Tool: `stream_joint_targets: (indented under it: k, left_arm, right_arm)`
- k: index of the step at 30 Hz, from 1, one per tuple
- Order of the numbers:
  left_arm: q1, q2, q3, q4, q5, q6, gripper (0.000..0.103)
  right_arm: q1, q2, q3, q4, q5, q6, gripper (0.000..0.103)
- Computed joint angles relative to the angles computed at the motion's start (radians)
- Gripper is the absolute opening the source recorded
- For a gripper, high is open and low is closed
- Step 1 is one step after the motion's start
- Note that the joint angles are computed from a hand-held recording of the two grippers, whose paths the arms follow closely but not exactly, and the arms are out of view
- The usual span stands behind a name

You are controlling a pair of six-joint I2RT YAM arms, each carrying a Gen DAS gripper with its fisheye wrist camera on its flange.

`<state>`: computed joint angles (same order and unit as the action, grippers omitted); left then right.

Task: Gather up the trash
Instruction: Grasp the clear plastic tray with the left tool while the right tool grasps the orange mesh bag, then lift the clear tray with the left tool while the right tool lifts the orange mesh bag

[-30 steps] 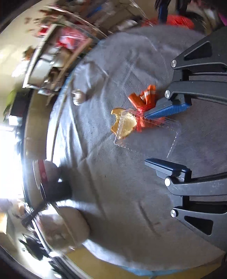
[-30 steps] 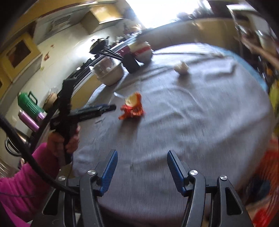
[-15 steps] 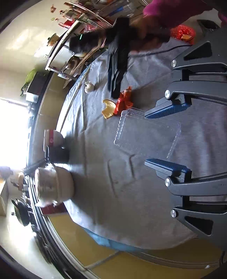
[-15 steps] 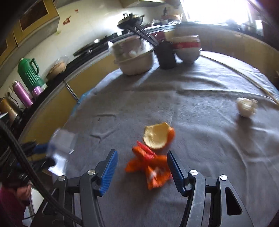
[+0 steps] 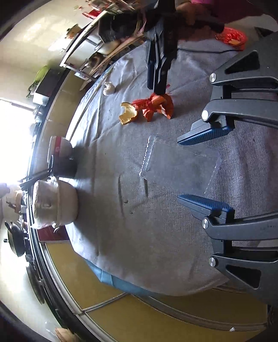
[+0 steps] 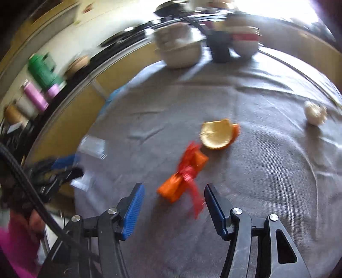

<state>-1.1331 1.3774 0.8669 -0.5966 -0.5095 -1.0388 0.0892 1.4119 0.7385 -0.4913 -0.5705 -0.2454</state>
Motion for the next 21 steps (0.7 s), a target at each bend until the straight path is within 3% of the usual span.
stream_joint_targets:
  k: [4,7,10,14,17,21]
  left_arm:
    - [-0.043,0.007,0.049,-0.081,-0.060,-0.039,0.049]
    - [-0.064,0.009,0.080,-0.131,-0.080,-0.067,0.049]
    - [-0.106,0.018,0.118,-0.182,-0.113,-0.104,0.049]
    - [-0.162,0.049,0.183,-0.266,-0.148,-0.168,0.049]
    - [-0.201,0.101,0.254,-0.355,-0.179,-0.239,0.049]
    - [-0.245,0.124,0.306,-0.440,-0.196,-0.320,0.049]
  right_arm:
    - [0.002,0.077,0.008,0.089,-0.043,0.180,0.062]
    - [0.063,0.091,0.001,0.138,0.071,0.305,0.035]
    - [0.083,0.093,-0.023,0.157,0.102,0.344,0.020]
    - [0.037,-0.096,-0.110,0.133,0.061,0.315,0.019]
    - [-0.025,-0.259,-0.144,0.037,0.031,0.251,0.019]
    - [-0.144,-0.366,-0.157,-0.059,-0.072,0.197,0.019]
